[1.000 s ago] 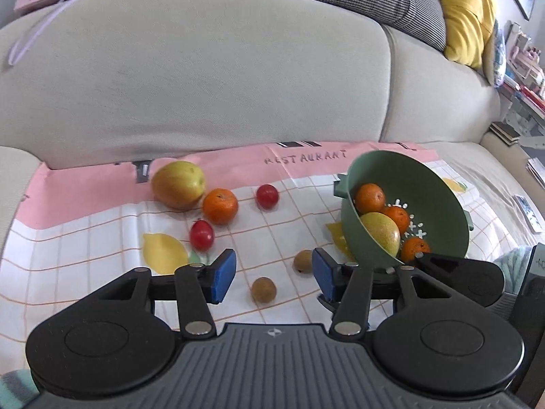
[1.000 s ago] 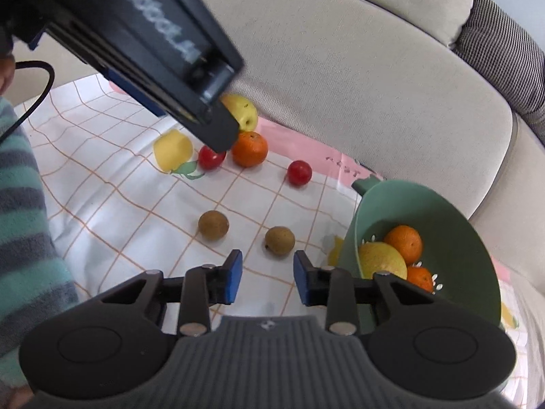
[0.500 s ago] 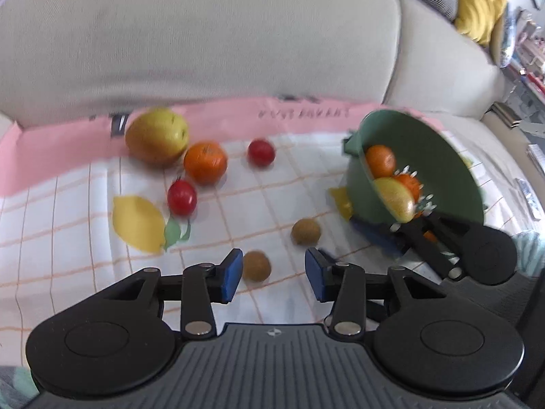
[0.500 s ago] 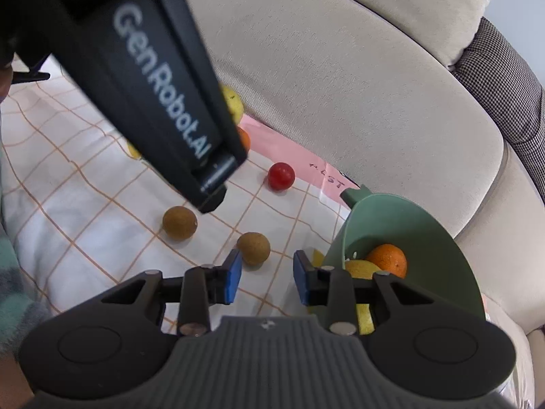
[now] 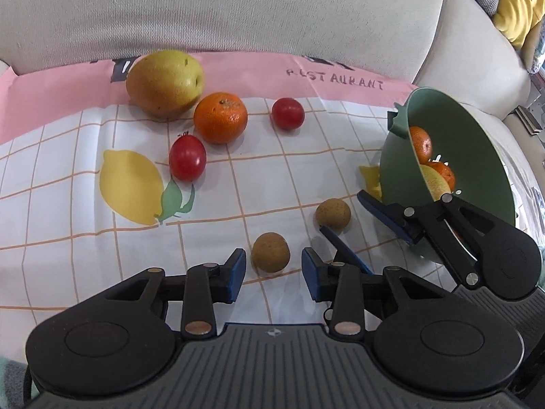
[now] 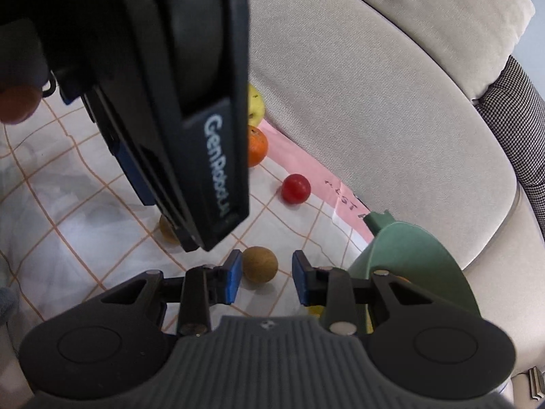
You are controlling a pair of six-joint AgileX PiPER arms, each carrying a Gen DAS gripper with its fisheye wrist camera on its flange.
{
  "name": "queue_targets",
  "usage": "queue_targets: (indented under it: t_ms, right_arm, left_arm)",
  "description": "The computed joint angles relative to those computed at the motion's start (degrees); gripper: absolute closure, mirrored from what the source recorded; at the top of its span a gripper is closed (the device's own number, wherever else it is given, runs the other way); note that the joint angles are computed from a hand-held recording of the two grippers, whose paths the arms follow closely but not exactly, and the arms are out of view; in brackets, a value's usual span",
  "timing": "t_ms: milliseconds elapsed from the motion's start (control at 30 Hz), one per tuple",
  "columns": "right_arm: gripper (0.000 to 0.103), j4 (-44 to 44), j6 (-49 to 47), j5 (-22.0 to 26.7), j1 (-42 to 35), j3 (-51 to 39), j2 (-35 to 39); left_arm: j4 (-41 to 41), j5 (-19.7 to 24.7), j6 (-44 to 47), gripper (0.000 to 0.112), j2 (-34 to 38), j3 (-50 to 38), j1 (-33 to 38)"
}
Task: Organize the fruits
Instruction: 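Close the left tool on a brown kiwi while the right tool grasps another kiwi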
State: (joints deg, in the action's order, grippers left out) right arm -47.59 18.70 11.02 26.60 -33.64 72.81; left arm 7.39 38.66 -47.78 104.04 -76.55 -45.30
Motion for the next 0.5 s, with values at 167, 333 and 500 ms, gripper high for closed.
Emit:
queue_targets:
  t_ms: [167, 333, 500]
  right_arm:
    - [0.074, -5.71, 4.57, -1.75, -0.65, -0.09, 1.40]
    - [0.080, -19.22, 16.15, -1.45, 1.89, 2.43, -0.09]
    - [0.080, -26.56, 23.33, 1.62, 4.59, 3.28, -0.04]
  left_arm:
    - [-1.25, -0.10, 1.47, 0.075, 1.06, -0.53, 0.61]
    - [-0.32, 1.27, 1.70, 0.080, 1.87, -1.60, 0.06]
    - [-1.47, 0.47, 2.15, 0.082, 1.68, -0.93, 0.41]
